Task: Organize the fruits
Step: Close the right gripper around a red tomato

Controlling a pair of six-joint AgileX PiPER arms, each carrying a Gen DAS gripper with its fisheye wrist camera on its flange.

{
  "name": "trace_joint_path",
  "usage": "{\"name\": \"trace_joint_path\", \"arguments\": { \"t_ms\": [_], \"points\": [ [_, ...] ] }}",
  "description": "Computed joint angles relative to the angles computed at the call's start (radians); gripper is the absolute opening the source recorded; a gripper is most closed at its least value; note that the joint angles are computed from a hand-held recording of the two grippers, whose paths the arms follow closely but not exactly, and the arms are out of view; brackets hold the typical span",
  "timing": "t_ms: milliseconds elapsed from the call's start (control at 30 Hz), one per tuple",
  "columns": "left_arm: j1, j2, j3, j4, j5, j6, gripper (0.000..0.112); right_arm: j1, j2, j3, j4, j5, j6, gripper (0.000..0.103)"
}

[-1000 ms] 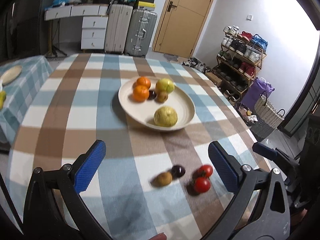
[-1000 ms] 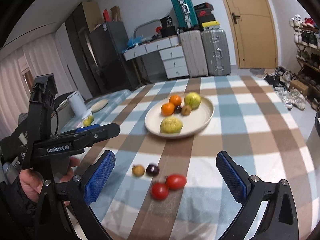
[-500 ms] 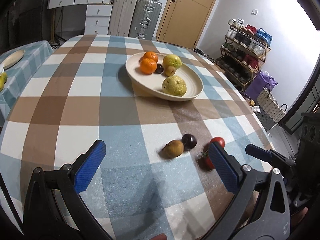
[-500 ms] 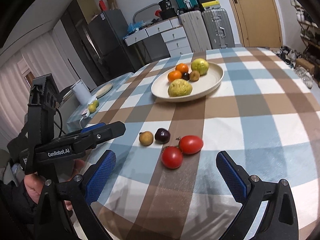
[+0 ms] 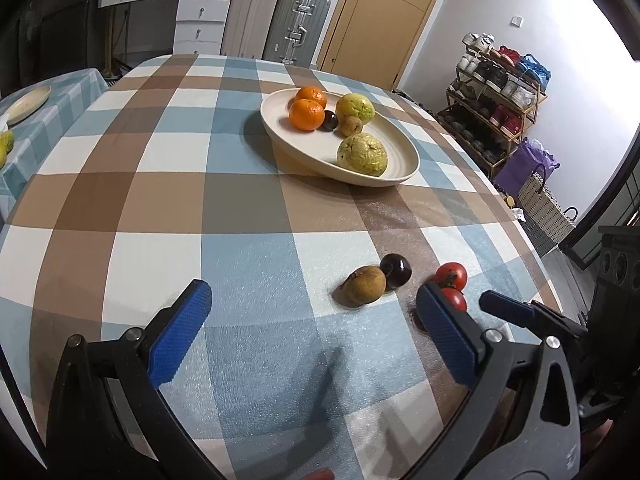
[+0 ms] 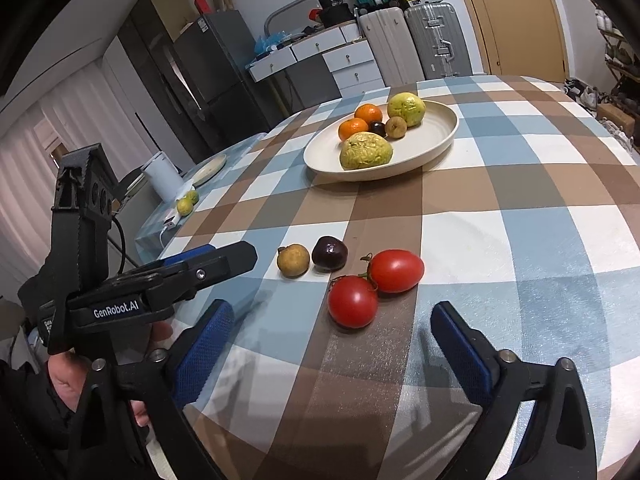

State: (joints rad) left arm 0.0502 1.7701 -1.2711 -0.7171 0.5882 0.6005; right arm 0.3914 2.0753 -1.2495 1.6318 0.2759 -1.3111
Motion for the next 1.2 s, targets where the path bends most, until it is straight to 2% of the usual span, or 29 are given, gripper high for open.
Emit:
{"name": "trace_joint_path", "arguments": {
  "t_ms": [33, 100, 233, 333, 400, 533, 600, 833, 1200],
  "points": [
    [0.001, 0.002, 0.0, -0.002, 0.0, 0.001, 0.102, 0.0, 0.003, -0.005, -0.022, 0.004, 0.022, 0.091],
    [0.002, 0.003, 0.002, -0.004, -0.003, 0.005, 0.102, 0.005, 0.009, -0.018, -0.078, -0.005, 0.078, 0.089],
    [0.003, 0.007, -0.002, -0.008, -0.003, 0.005, 0.102, 0.011, 0.014, -0.021, -0.054, -0.012, 0.059, 0.085],
    [0.004, 0.008, 0.0, -0.007, -0.002, 0.005, 0.102, 0.015, 0.02, -0.03, -0.099, -0.023, 0.107, 0.076],
    [0.006, 0.008, 0.001, -0.009, 0.0, 0.008, 0.102, 0.016, 0.026, -0.038, -0.128, -0.024, 0.14, 0.073],
    [0.005, 0.01, -0.001, -0.003, -0.001, 0.008, 0.102, 0.011, 0.037, -0.053, -0.204, -0.007, 0.215, 0.056],
    [0.004, 0.008, 0.003, -0.002, -0.003, 0.007, 0.102, 0.011, 0.04, -0.059, -0.241, -0.01, 0.256, 0.053],
    [-0.005, 0.01, -0.003, 0.023, 0.001, -0.016, 0.102, 0.003, 0.054, -0.072, -0.33, -0.01, 0.358, 0.029],
    [-0.02, 0.007, -0.008, 0.056, -0.002, -0.034, 0.102, -0.01, 0.06, -0.068, -0.261, 0.006, 0.289, 0.027]
  ]
}}
